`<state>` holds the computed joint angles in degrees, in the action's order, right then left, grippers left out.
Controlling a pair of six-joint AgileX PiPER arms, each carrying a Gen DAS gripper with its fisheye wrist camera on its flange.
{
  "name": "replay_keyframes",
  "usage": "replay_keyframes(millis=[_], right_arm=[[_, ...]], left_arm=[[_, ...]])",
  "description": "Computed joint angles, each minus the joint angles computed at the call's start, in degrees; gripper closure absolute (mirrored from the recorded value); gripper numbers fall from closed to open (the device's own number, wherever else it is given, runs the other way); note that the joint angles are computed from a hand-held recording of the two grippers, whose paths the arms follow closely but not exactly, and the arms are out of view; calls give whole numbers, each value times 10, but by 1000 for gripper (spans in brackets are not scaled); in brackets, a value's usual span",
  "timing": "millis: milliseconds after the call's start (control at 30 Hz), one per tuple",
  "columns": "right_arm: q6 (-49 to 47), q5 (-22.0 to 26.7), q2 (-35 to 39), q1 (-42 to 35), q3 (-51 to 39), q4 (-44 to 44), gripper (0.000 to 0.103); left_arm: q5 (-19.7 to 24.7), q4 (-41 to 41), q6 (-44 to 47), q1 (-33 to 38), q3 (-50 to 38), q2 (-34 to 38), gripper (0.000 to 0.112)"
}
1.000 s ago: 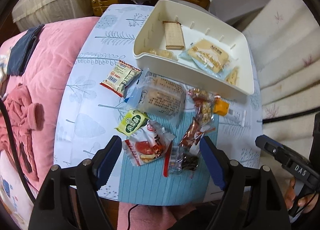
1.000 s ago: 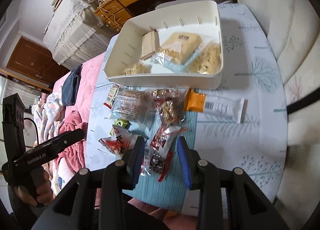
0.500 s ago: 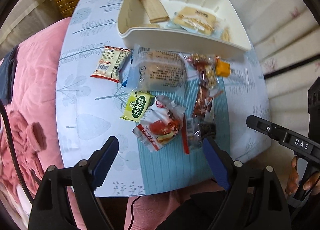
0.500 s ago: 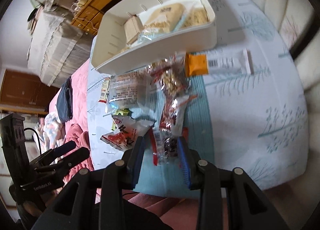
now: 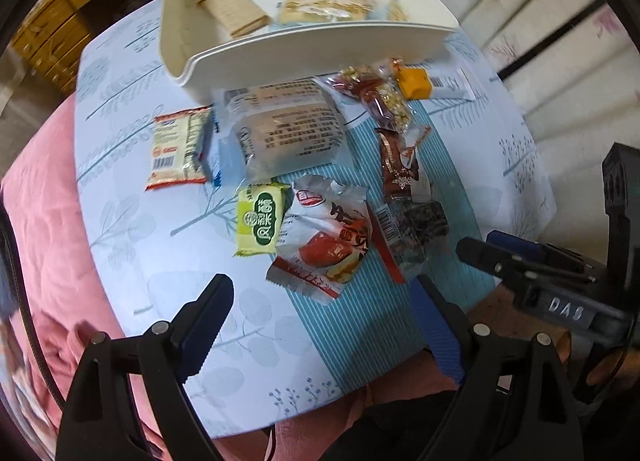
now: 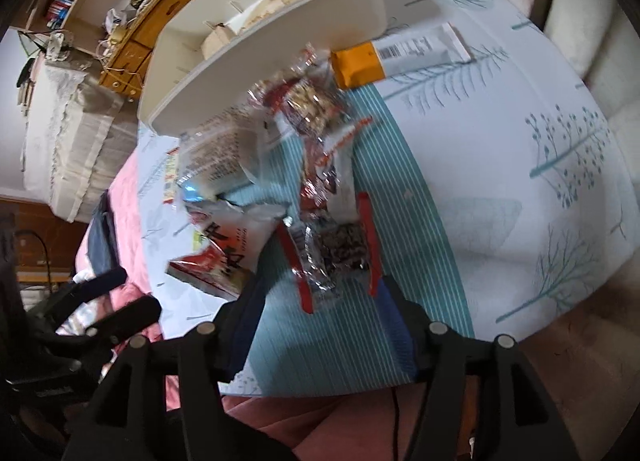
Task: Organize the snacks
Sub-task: 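Grasp the dark sweet packet with right tool while left tool grasps red-and-white bread bag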
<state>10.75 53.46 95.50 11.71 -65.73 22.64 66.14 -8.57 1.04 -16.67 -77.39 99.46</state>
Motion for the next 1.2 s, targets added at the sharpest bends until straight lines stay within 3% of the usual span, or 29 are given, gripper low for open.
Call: replay_keyframes(millis=[300,500,633,1000,1133,1200], right_arm=[[102,-116,-27,76,80,-108,44],[139,-200,-30,110,131,-168,44],[215,-248,-19,139,157,-259,44],[322,-312,7,149,178,-380,44],[314,-315,20,148,164,-397,46],[298,-308,27,151,154,-396,53]], left_arm=[[-11,4,47,-13,-21,62,24],[-2,20,31,-33,-46,112,24],[9,26,20,-47,-69,141,24],[8,127,-63,-116,-115,201,24],[20,115,-75,-116,-130,218,35],[20,105,-77,-114,-132,221,37]])
